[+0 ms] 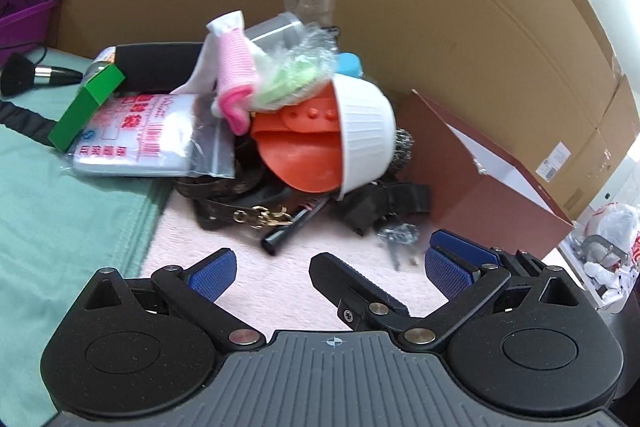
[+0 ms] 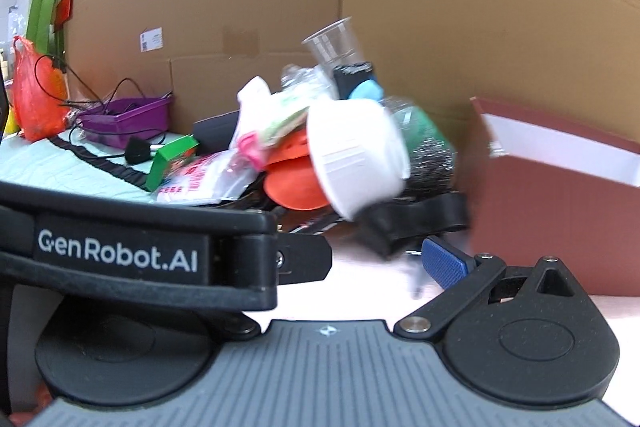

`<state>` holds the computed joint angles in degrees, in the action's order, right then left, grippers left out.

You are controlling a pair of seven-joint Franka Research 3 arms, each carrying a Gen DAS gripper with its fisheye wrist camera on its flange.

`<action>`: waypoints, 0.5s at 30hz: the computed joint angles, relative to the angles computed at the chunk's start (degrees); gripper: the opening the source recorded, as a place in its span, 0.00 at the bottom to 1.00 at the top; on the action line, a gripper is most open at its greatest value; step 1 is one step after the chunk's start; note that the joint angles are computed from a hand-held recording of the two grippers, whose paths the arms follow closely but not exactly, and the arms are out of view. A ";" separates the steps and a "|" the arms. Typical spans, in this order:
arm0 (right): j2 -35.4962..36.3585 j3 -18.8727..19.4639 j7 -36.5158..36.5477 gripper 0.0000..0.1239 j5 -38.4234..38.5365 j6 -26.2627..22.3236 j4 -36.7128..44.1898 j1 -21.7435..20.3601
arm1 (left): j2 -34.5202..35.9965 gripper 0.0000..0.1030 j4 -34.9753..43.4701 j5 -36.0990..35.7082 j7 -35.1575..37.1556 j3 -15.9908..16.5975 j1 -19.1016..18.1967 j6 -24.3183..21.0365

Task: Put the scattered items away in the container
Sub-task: 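Withdraw the left tool from the box back to the pile, then close the left gripper on the brown patterned strap bag in the pile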

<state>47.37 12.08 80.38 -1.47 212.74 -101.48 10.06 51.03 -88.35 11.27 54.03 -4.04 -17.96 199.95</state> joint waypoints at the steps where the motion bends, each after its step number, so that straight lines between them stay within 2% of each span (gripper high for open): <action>1: 0.60 0.02 -0.07 0.82 -0.06 -1.04 1.26 0.26 | 0.57 1.00 0.63 0.90 -0.32 -1.41 1.47 -0.26; 5: 2.60 1.41 0.12 0.77 -1.08 -5.12 4.95 -0.24 | 3.14 0.96 3.17 7.40 -1.61 -9.01 8.85 -2.68; 8: 4.15 3.33 0.18 0.72 -2.00 -9.09 7.91 -1.44 | 5.32 0.89 5.95 11.07 -1.48 -13.72 12.71 -5.98; 10: 5.38 4.96 0.02 0.70 -2.38 -12.01 10.18 -2.47 | 6.31 0.84 7.16 12.28 -0.75 -15.30 13.98 -6.81; 13: 7.63 9.56 -0.58 0.67 -3.48 -15.74 13.07 -5.73 | 7.41 0.77 8.87 13.23 0.70 -17.59 15.74 -8.91; 15: 8.90 12.17 -1.50 0.67 -3.46 -17.91 14.68 -7.39 | 8.60 0.76 9.61 14.03 2.43 -21.43 18.53 -10.33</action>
<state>56.27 24.26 78.87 -4.94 194.82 -86.80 2.67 59.63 -78.74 25.30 56.46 -25.47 0.57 189.62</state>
